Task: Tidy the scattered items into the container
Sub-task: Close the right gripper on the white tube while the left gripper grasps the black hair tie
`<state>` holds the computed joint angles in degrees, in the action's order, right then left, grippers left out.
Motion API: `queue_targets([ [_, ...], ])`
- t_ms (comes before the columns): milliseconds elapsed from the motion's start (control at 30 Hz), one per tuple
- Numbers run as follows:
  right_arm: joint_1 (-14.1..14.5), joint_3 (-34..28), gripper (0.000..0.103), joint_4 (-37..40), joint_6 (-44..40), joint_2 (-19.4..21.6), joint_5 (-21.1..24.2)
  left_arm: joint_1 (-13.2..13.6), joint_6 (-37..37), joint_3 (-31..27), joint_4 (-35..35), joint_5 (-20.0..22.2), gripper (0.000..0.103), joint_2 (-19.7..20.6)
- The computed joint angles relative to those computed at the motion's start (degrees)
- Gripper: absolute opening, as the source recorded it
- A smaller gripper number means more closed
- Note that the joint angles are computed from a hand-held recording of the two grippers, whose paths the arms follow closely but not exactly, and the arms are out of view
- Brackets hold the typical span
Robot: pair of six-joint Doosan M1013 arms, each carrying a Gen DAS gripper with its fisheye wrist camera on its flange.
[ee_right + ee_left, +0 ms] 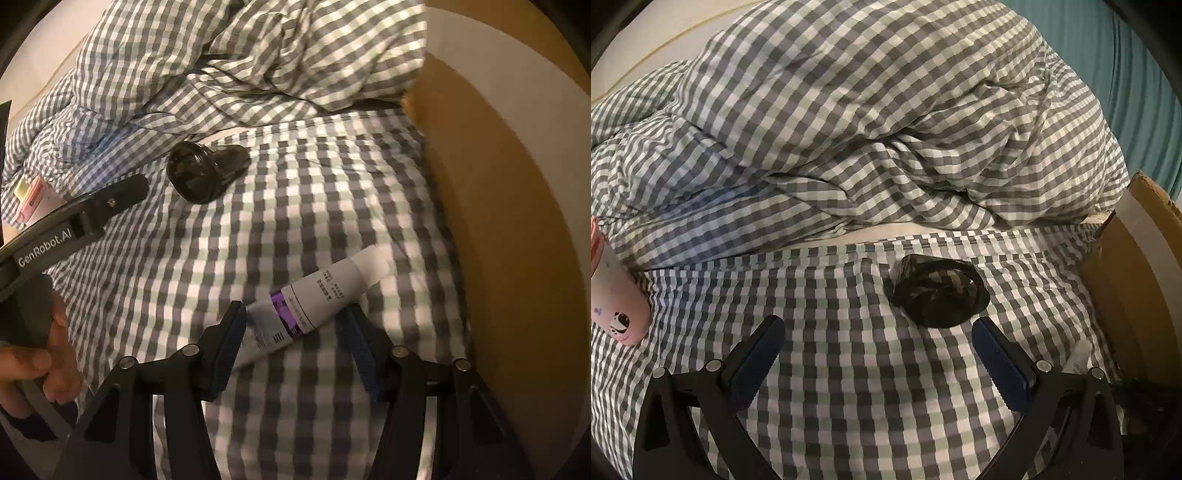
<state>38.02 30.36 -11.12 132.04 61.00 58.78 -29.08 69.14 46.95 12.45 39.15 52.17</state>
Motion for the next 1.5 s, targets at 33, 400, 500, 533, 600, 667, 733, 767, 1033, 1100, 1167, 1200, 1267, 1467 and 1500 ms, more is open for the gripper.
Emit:
queue_targets([
  [33, 0.0, -0.9, 0.056, 0.1, -0.3, 0.6, 0.0, 0.0, 0.2, -0.5, -0.1, 0.3, 0.103, 0.3],
  [400, 0.8, -15.6, 0.038, -2.2, -7.7, 8.1, 8.5, 0.3, 1.9, -4.1, -2.0, 0.4, 0.103, 2.7],
  [500, 0.5, -10.7, 0.023, -1.7, -7.9, 5.6, 5.8, 0.3, 3.5, -6.5, -4.1, 1.5, 0.103, 4.0],
  [533, 0.4, -9.5, 0.010, -1.6, -7.8, 4.9, 5.4, 0.3, 3.8, -7.0, -4.6, 1.7, 0.103, 4.3],
  [600, 0.3, -7.2, 0.009, -1.8, -7.2, 3.8, 4.3, 0.1, 4.0, -8.1, -4.3, 2.2, 0.103, 5.0],
  [667, 0.2, -5.3, 0.009, -1.7, -6.8, 2.8, 3.3, -0.1, 3.1, -9.5, -2.3, 3.7, 0.103, 5.9],
  [733, 0.1, -3.8, 0.009, -1.2, -6.7, 2.1, 2.4, 0.1, 3.0, -10.1, -2.3, 4.7, 0.102, 6.3],
  [767, 0.1, -3.9, 0.009, -1.2, -6.7, 2.2, 2.4, 0.3, 3.0, -9.8, -2.4, 4.5, 0.099, 6.2],
  [1033, 0.2, -4.1, 0.010, -1.1, -6.6, 2.4, 2.6, 0.8, 4.9, -14.4, -4.1, 7.8, 0.085, 9.0],
  [1100, 0.2, -4.1, 0.010, -1.1, -6.7, 2.4, 2.7, 0.8, 6.0, -17.0, -5.2, 9.1, 0.081, 10.6],
  [1167, 0.2, -4.1, 0.010, -1.0, -6.8, 2.5, 2.7, 0.7, 7.2, -19.8, -6.0, 11.0, 0.059, 12.1],
  [1200, 0.2, -4.2, 0.010, -1.0, -6.8, 2.5, 2.7, 0.6, 7.5, -20.4, -6.3, 11.1, 0.052, 12.5],
  [1267, 0.2, -4.0, 0.010, -0.9, -6.8, 2.4, 2.6, 0.5, 7.4, -21.3, -5.9, 11.7, 0.025, 12.8],
  [1467, 0.3, -3.1, 0.010, -1.0, -6.5, 1.9, 1.9, 0.6, 7.1, -17.9, -6.4, 9.6, 0.011, 10.9],
  [1500, 0.3, -2.8, 0.010, -1.1, -6.5, 1.7, 1.7, 0.5, 6.7, -16.7, -6.0, 8.8, 0.011, 10.2],
])
